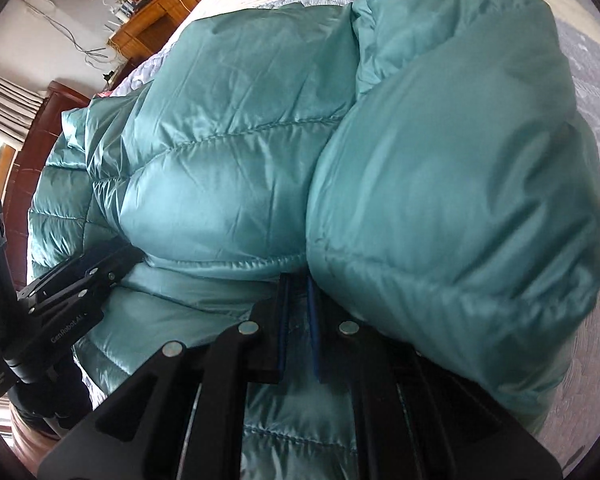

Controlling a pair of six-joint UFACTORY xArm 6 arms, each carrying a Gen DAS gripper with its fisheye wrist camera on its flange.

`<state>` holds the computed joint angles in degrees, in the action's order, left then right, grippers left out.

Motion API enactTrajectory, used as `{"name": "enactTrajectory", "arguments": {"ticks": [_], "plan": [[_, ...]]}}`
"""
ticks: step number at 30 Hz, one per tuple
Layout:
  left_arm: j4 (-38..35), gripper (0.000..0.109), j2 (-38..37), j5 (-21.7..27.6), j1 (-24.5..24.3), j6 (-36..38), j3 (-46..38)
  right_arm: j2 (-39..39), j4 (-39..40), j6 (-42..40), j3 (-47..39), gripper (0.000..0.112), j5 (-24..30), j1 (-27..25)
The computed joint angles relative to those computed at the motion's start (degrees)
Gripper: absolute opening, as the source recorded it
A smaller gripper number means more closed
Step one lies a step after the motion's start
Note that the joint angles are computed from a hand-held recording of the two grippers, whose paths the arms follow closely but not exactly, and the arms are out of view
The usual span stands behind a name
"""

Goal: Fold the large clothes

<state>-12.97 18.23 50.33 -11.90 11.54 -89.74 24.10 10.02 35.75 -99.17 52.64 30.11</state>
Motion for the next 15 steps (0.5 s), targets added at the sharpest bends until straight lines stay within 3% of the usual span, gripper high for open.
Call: {"name": "enactTrajectory", "arguments": {"ticks": [3, 5, 8, 10, 11, 13, 15], "plan": [[0.3, 0.036, 0.7, 2.5, 0.1, -0.9, -2.1, -0.2, 1.3, -1.0, -1.3, 0.007, 1.8, -0.5], [0.0, 0.036, 2.3, 6.4, 0.9, -1.5, -6.7, -2.8, 1.2, -1.1, 0.3, 0.014, 1.1, -0.7], [-2.6, 0.037, -0.1, 6.6, 3.2, -0.7, -7.3, -11.2, -2.8, 0.6, 8.0, 0.04, -5.3, -0.8], [-3.9, 0.049, -2.5, 5.0, 5.3, 0.3, -6.3, -16.5, -5.7, 2.7, 12.7, 0.061, -7.6, -2.0], [-4.0, 0.059, -3.2, 4.2, 6.5, 0.4, -6.2, -18.6, -6.1, 3.2, 14.8, 0.064, -8.1, -2.8], [-3.6, 0.064, -3.2, 4.0, 8.6, 0.4, -7.0, -22.4, -5.0, 3.1, 19.3, 0.076, -9.5, -5.3], [-3.7, 0.07, -2.1, 5.2, 11.2, 0.1, -8.7, -24.3, -3.0, 2.5, 22.3, 0.078, -9.5, -7.7]]}}
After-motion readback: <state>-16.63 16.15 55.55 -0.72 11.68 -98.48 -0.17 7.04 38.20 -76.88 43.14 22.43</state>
